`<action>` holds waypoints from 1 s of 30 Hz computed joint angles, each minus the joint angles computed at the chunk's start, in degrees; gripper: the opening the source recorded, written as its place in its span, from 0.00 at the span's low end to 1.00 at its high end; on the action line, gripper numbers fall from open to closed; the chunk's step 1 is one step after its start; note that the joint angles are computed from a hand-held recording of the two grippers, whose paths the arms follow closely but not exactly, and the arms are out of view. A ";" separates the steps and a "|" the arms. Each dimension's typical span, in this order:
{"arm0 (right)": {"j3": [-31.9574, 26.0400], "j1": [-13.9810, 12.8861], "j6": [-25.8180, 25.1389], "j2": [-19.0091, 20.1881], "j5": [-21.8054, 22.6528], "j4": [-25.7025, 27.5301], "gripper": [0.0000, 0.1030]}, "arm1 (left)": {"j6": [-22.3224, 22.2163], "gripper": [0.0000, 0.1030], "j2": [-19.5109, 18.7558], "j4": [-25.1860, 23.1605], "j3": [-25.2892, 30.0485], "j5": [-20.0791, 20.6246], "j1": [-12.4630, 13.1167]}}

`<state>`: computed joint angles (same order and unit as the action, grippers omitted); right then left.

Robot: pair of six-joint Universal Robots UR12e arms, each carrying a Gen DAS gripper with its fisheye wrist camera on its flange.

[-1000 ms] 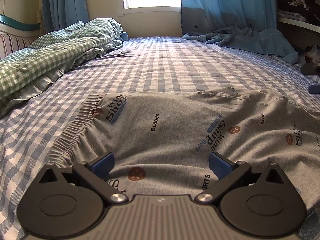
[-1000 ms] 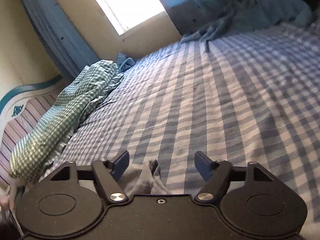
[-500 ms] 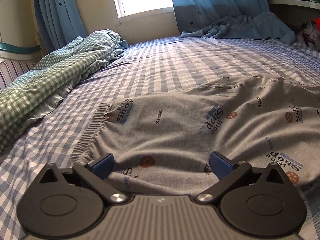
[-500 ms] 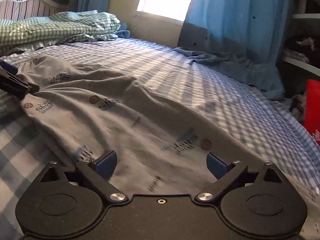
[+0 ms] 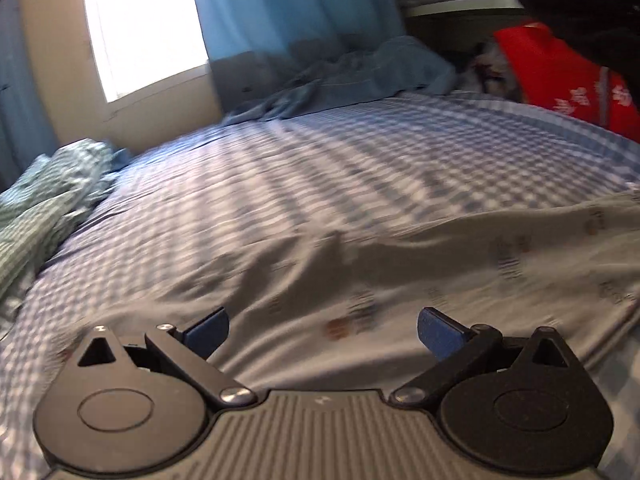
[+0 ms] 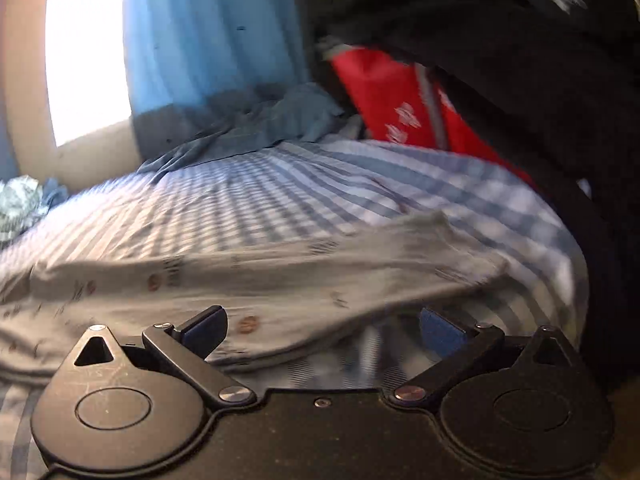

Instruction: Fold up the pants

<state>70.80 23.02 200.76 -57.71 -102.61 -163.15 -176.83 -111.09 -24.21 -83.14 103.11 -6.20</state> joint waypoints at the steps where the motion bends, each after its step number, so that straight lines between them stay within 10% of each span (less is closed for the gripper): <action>1: 0.90 -0.72 2.07 -0.41 1.20 -0.39 0.99 | 0.90 1.00 -1.93 0.08 2.43 -2.88 -0.83; 7: 4.06 -4.92 10.43 -1.99 10.38 -4.26 1.00 | -0.20 0.99 -13.15 -6.38 18.48 -15.01 -4.69; 12: 3.87 -7.51 16.59 -1.68 17.75 -6.97 1.00 | 3.67 1.00 -21.26 -13.60 29.75 -10.88 -8.35; 23: 2.55 -6.37 22.32 -0.29 10.19 -8.31 0.78 | -1.80 0.99 -27.09 -20.23 41.92 -11.91 -9.69; 30: 3.51 -6.77 26.99 -0.03 10.99 -11.56 0.69 | 2.15 0.99 -31.09 -28.54 51.80 -26.08 -9.61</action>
<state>74.31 16.25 227.75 -57.74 -91.62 -174.71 -174.69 -142.18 -52.74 -31.34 77.03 -15.81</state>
